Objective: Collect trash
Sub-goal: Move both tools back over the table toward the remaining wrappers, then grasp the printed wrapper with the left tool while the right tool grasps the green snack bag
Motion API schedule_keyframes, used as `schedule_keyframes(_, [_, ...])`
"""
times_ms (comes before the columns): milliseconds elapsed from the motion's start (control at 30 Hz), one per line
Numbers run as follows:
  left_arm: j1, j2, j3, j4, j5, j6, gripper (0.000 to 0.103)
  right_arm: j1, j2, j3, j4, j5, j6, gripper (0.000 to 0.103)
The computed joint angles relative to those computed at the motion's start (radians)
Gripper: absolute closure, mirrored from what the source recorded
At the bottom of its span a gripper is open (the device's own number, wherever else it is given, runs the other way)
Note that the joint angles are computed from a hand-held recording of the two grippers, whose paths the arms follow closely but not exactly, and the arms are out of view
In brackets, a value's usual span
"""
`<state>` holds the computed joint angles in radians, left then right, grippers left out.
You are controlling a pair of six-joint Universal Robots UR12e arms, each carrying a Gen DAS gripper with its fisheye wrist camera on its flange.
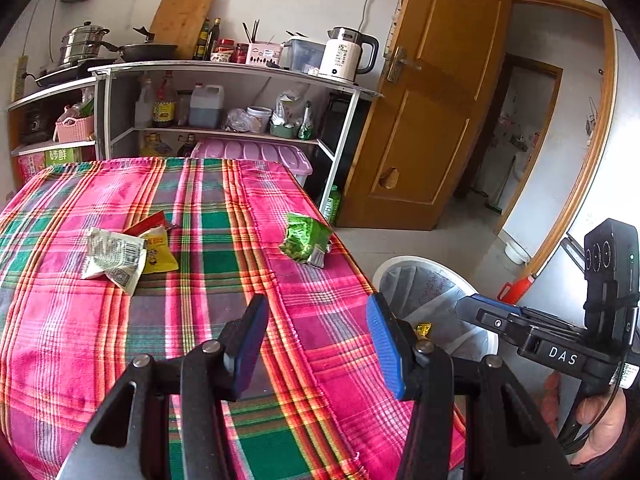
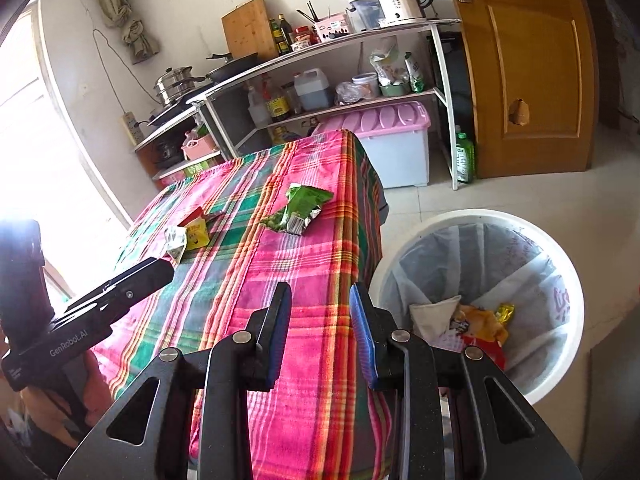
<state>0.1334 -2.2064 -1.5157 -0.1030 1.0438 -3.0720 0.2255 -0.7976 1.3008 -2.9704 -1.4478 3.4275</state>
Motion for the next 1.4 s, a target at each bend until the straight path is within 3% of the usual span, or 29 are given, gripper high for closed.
schedule_keyframes(333, [0.028,-0.009,0.005,0.019,0.047,-0.032,0.05,0.014,0.046,-0.095,0.085,0.011,-0.021,0.07])
schedule_keyframes(467, [0.039,-0.019,0.018,0.021,0.076,-0.048,0.05,0.019,0.074,-0.147,0.115,0.023,-0.032,0.058])
schedule_keyframes(767, [0.063,-0.051,0.068,0.006,0.155,-0.072,0.047,0.028,0.15,-0.291,0.22,0.029,-0.034,0.057])
schedule_keyframes(1000, [0.069,-0.087,0.134,-0.056,0.21,-0.077,0.04,0.027,0.214,-0.418,0.334,0.036,-0.03,0.057])
schedule_keyframes(1400, [0.072,-0.161,0.26,-0.208,0.257,-0.102,0.036,0.026,0.321,-0.62,0.471,0.016,0.002,0.057])
